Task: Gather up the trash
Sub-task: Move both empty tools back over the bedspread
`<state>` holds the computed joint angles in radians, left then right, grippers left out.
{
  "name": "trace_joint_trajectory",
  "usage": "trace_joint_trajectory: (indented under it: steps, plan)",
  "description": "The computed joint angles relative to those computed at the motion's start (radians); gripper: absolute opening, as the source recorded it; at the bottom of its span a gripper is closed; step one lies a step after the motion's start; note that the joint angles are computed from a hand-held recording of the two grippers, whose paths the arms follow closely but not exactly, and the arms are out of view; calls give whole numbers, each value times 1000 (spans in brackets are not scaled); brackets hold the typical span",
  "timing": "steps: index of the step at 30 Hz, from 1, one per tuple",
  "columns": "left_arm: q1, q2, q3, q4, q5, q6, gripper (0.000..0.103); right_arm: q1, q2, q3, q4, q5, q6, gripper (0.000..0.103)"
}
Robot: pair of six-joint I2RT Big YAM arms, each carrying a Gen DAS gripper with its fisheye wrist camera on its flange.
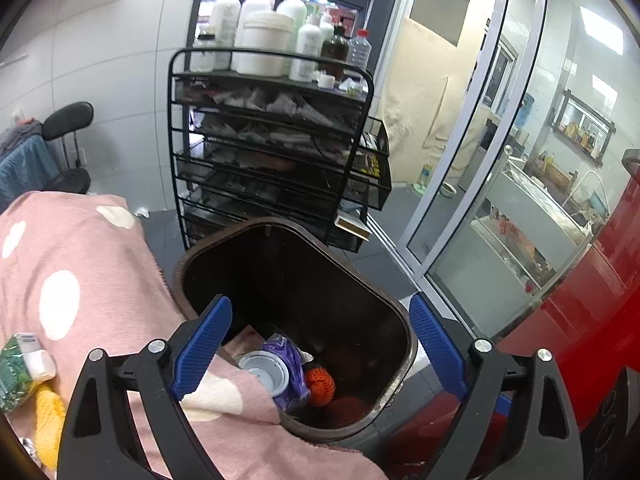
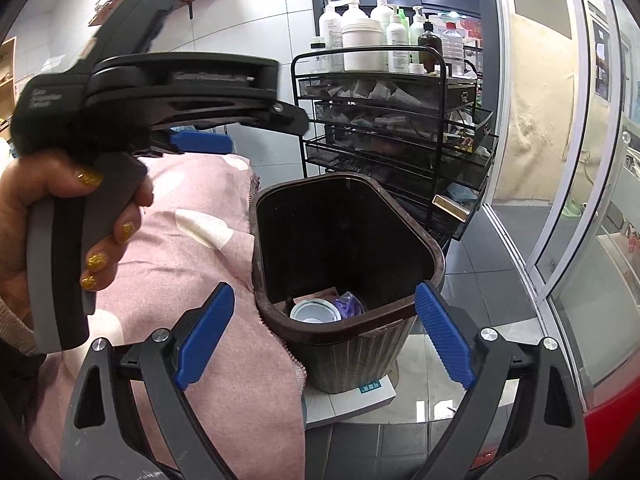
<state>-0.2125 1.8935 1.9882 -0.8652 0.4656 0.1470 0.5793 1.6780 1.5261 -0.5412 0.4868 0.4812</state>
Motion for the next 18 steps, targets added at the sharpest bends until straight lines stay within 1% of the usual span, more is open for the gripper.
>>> trace_joint_trajectory:
  steps: [3,6,11,15,18]
  plan:
    - [13,-37,-50,36,10,3,92,1,4,6,2,0,-6,91]
    - [26,-79,-108,86,1,-4,94,3,9,13,0,-5,-8,91]
    - [59,-156,-210,161,22,-24,97,7,27,42,-11,-18,-20,92]
    - [90,-210,-281,205,24,-31,98,13,43,69,-14,-29,-35,92]
    - [118,-239,-316,217,32,-47,98,20,60,95,-21,-40,-50,92]
